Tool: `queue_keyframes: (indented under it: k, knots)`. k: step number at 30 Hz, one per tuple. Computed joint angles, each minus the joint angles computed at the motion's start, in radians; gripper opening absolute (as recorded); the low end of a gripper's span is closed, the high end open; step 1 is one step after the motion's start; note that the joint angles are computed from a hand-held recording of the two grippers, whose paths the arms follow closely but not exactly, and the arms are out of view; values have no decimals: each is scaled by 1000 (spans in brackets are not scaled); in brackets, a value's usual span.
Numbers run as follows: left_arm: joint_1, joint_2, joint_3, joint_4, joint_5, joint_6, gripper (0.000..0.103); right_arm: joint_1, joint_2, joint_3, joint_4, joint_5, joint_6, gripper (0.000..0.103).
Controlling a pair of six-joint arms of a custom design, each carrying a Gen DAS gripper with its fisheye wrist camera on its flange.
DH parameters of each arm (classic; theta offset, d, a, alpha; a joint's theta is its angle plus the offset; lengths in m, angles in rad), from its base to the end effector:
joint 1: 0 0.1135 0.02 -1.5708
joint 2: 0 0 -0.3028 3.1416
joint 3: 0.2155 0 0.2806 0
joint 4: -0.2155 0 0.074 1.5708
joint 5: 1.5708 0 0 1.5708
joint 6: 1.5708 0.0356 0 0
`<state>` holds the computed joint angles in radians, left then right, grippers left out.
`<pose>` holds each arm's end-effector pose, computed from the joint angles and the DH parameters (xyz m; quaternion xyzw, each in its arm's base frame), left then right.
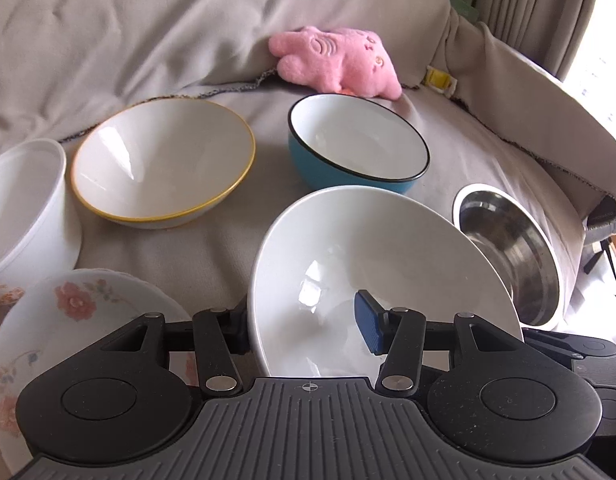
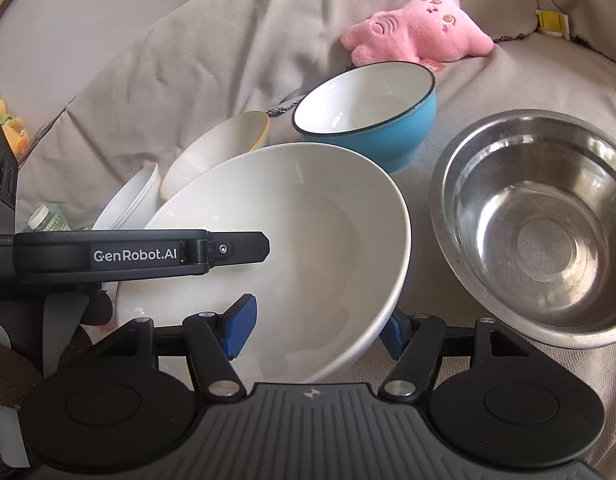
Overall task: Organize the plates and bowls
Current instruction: 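Grasp the large white bowl rim with the right gripper while the left gripper grasps it too, then carry the white bowl with both grippers and lower it onto the floral plate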
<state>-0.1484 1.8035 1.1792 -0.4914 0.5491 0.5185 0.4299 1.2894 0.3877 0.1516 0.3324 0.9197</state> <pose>0.3861 -0.0765 0.2029 0.3647 0.8661 -0.2197 0.2620 0.2155 0.0860 0.1532 0.2833 0.8614 0.1273 0.4020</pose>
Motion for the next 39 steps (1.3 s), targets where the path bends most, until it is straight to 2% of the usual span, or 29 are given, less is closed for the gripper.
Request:
queue_keyframes:
  k: [6, 11, 19, 27, 29, 31, 39]
  knots:
    - [63, -25, -14, -37, 18, 24, 53, 46, 9, 44, -26, 24, -6, 66]
    - [184, -55, -32, -76, 69, 64, 53, 116, 48, 109, -29, 47, -53, 68]
    - [332, -17, 8, -132, 57, 103, 53, 168, 227, 266, -32, -32, -83, 70]
    - [371, 47, 65, -152, 29, 80, 51, 172, 314, 391, -126, -59, -134, 70]
    - [374, 54, 68, -145, 13, 67, 48, 168, 335, 417, -143, -72, -132, 70]
    - [378, 66, 82, -155, 5, 64, 46, 171, 349, 444, -174, -63, -132, 73]
    - [394, 65, 77, -142, -28, 72, 45, 197, 370, 482, -233, -18, -159, 73]
